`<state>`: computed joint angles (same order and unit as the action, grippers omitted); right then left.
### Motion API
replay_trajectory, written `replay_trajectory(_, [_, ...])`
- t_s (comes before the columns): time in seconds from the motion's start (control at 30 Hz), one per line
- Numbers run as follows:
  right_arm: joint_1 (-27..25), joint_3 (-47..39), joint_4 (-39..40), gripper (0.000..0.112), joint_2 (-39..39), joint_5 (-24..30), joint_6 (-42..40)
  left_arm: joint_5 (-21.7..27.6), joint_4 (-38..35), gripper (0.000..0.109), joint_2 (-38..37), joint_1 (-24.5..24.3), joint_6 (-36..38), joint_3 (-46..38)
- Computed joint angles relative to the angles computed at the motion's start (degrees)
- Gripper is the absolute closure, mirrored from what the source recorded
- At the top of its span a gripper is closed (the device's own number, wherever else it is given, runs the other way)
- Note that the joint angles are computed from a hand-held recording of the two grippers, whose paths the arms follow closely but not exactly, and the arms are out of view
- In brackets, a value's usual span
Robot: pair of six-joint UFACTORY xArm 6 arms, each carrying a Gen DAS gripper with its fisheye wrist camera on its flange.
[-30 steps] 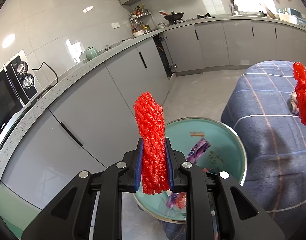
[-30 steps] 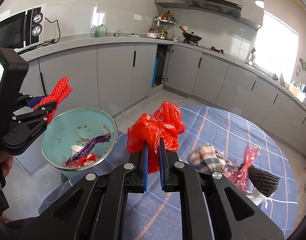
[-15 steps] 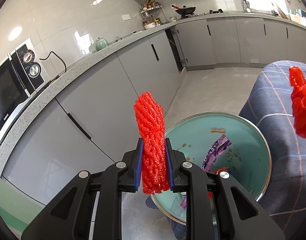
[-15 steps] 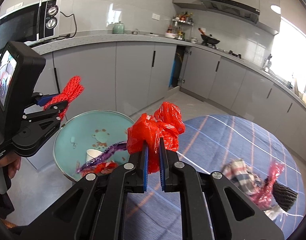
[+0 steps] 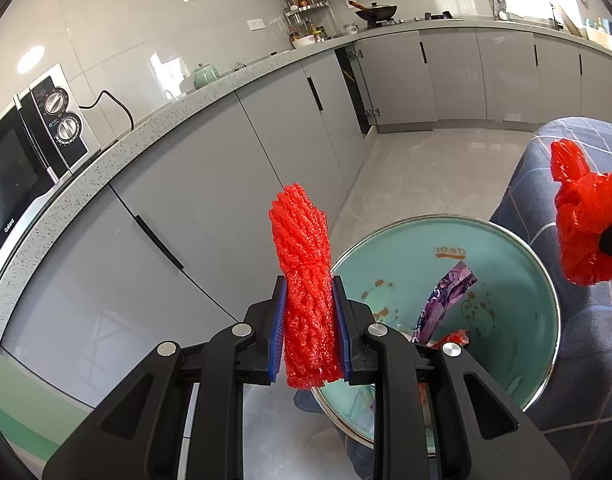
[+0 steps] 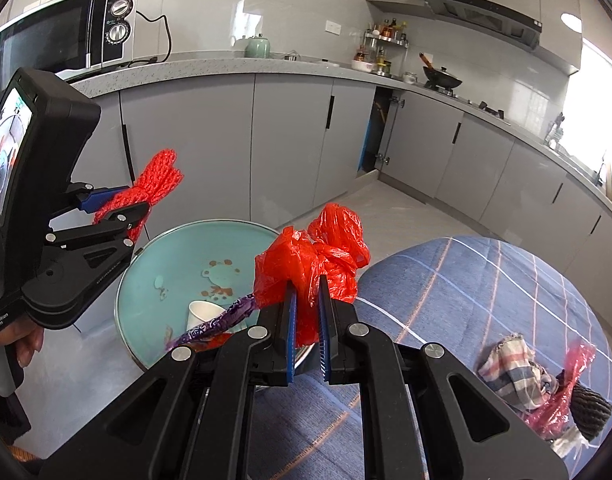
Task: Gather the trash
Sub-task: 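Carry net and red bag over the teal bin and open both grippers, then move both tools back over the remaining trash on the table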
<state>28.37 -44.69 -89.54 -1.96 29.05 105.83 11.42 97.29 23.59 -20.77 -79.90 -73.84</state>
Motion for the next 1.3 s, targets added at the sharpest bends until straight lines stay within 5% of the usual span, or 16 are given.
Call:
replay_trajectory(0.43, [-1.49,-2.01,-3.16,0.1,2.71,-3.11,2.17,2.42,-1.02,0.084,0.93,-0.57,1.73,-0.34])
replay_trajectory(0.57, [-2.36,-2.79,-5.58,0.078,3.76,-4.25,3.68,2.94,-0.11,0.059,1.18,-0.88,1.08,-0.35])
replay_trajectory(0.73, [-3.02,-2.15,-7.14,0.065,3.41,-4.38,6.53,1.36,0.01,0.055,1.48,-0.68,1.14,-0.51])
replay_trajectory(1.3, [-2.51,5.73,-3.93,0.052,-4.7,-0.34,7.25,1.15,4.62,0.031,0.0,-1.53,-4.18,0.32])
